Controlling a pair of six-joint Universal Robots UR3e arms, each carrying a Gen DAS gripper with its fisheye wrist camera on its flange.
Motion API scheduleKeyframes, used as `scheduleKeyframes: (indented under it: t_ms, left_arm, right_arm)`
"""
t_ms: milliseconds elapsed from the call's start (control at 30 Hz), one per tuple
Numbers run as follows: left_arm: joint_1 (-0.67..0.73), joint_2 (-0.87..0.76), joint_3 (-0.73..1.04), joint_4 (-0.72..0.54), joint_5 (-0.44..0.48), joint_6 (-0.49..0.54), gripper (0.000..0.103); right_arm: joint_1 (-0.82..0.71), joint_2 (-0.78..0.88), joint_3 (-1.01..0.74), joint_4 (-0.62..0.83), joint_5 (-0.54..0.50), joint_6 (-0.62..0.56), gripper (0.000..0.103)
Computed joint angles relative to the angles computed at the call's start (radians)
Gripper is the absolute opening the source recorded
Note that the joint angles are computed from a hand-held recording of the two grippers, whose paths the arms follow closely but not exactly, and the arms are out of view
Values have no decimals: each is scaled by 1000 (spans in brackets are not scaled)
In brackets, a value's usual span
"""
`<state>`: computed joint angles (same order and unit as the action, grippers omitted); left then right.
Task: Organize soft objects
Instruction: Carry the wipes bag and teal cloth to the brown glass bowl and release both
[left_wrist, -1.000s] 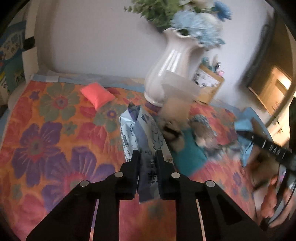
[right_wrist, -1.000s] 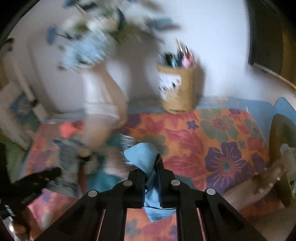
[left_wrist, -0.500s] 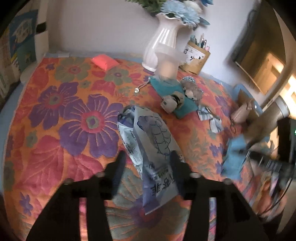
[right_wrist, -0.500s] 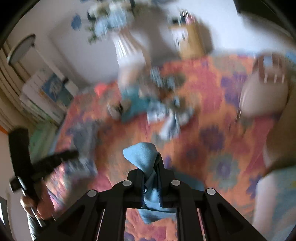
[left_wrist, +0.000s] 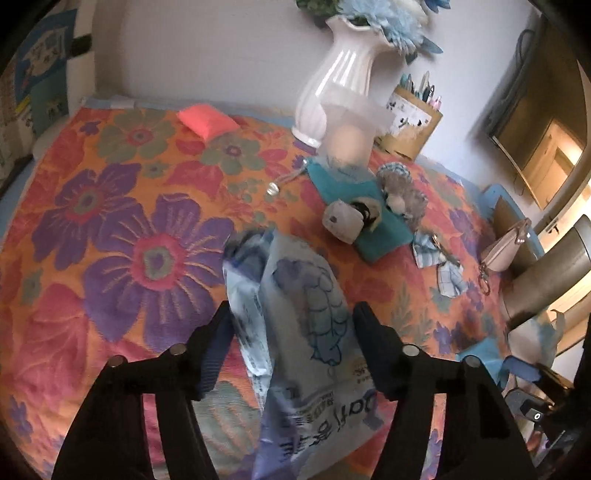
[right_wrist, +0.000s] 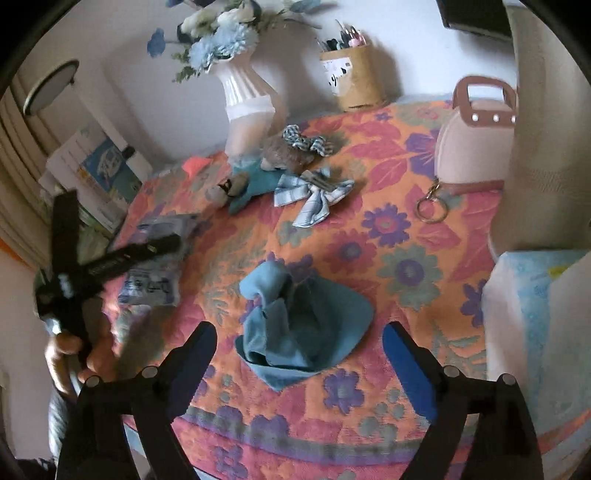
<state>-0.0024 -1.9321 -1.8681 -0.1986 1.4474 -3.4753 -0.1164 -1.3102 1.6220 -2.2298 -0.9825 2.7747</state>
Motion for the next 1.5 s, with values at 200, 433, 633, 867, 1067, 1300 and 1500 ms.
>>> scheduleKeyframes:
  t_ms: [200, 433, 633, 867, 1067, 1300, 1500]
  left_arm:
    - [-18, 10, -29, 54, 17, 23, 44]
    - [-30, 31, -56, 85, -34, 51, 43]
    - [-91, 111, -84, 108, -42, 84, 43]
    - [-197, 163, 6, 64, -15, 95, 43]
    - [-318, 106, 150, 18, -2, 79, 43]
    - [-473, -65, 432, -112, 2, 68, 43]
    - [-561, -252, 747, -259, -20, 77, 43]
  right_arm:
    - [108, 36, 58, -204, -135, 99, 93]
    - [239, 45, 128, -445, -347, 76, 26]
    - [182, -71, 179, -413, -256, 65, 19]
    - [64, -275, 235, -368, -172, 68, 19]
    - [-135, -430, 270, -246, -64, 47, 19]
    - [-406, -506, 279, -74, 51, -9, 19]
    - [-610, -537, 295, -1, 128, -66, 19]
